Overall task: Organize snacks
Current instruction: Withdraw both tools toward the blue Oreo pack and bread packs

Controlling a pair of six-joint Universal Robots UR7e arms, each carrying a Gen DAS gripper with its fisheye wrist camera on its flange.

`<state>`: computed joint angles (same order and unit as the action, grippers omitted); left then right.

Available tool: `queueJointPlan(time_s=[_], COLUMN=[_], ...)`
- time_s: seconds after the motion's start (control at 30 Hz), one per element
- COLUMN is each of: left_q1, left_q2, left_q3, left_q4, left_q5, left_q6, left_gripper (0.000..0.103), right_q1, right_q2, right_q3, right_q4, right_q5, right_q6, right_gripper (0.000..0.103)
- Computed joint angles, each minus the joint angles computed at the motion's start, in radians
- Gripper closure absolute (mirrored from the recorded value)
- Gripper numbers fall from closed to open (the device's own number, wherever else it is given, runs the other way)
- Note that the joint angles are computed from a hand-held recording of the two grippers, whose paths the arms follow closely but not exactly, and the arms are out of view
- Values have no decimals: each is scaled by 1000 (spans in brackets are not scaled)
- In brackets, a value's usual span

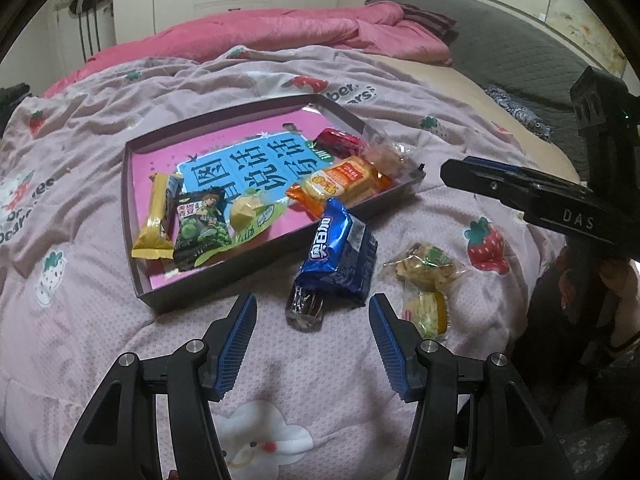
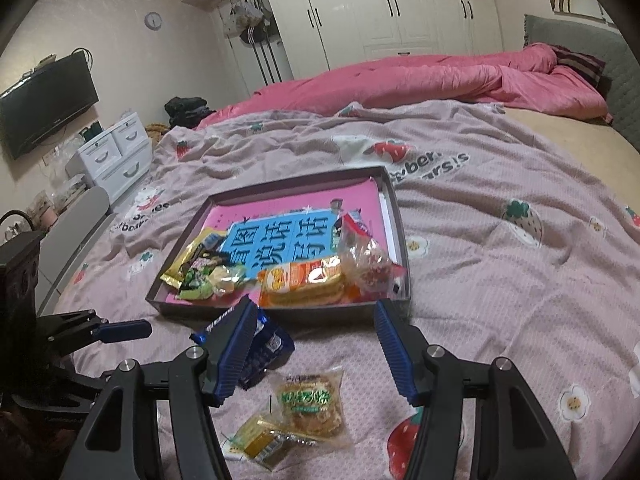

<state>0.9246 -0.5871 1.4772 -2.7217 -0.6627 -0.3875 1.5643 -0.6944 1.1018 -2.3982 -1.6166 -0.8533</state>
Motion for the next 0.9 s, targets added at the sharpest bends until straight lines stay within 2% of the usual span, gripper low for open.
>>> queueJointPlan(time_s=[0.33, 0.63, 0.9], left_q1=[24, 37, 45], left_q2=[1, 5, 11], left_q3=[-15, -22, -29], left_q4=[83, 102, 99], left_q5=[-31, -52, -54], left_q6=[-56, -71, -69], left_gripper=[43, 43, 43], right_q1=[4, 17, 24], right_q2=[-9, 19, 42], right_q3=[25, 27, 32], right_q4=[39, 73, 62], right_q5=[-65, -196, -277], right_q6=[-8, -38, -80], right_gripper=[42, 42, 42])
